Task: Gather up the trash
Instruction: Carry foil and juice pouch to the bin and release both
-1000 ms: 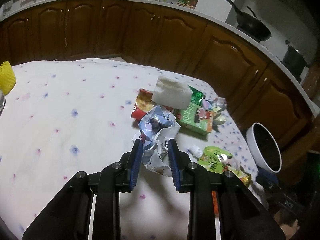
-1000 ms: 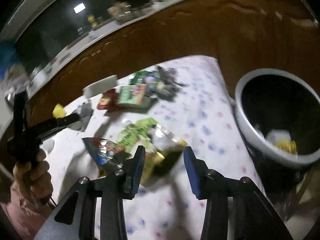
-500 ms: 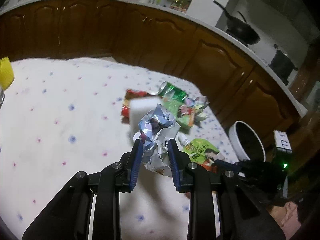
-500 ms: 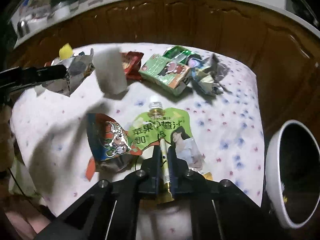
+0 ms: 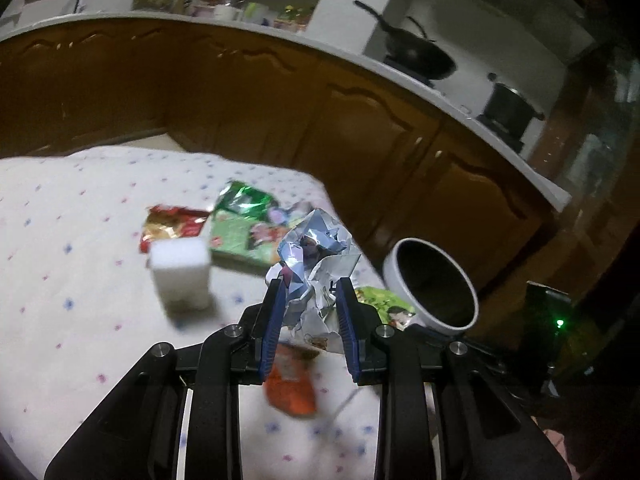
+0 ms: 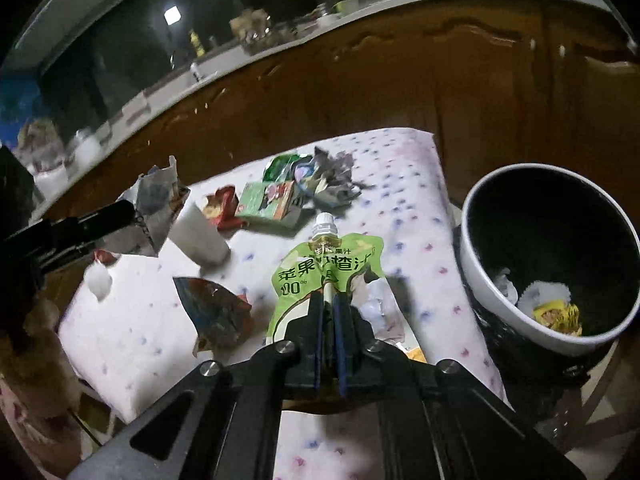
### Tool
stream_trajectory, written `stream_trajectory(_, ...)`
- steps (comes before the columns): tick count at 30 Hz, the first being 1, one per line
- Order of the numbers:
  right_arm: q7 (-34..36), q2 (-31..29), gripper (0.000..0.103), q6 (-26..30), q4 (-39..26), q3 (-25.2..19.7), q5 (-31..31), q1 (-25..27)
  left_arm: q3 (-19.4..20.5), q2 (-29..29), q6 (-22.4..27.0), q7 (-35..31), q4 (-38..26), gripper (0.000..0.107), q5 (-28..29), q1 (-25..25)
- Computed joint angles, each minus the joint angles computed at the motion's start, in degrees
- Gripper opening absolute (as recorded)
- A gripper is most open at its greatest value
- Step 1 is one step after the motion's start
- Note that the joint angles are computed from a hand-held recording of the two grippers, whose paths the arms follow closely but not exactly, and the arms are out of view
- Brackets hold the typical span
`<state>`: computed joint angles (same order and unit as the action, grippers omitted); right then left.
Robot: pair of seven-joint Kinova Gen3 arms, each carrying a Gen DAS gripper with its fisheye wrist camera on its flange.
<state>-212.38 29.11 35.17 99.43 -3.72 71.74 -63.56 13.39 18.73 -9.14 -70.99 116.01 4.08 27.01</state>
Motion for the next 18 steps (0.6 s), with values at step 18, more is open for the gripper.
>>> stream_trajectory(18, -7.24, -5.71, 0.005, 10.46, 6.64, -4.32, 3.29, 1.81, 1.65, 5.64, 6.22, -2.8, -9.54, 0.025, -0.86, 4.49)
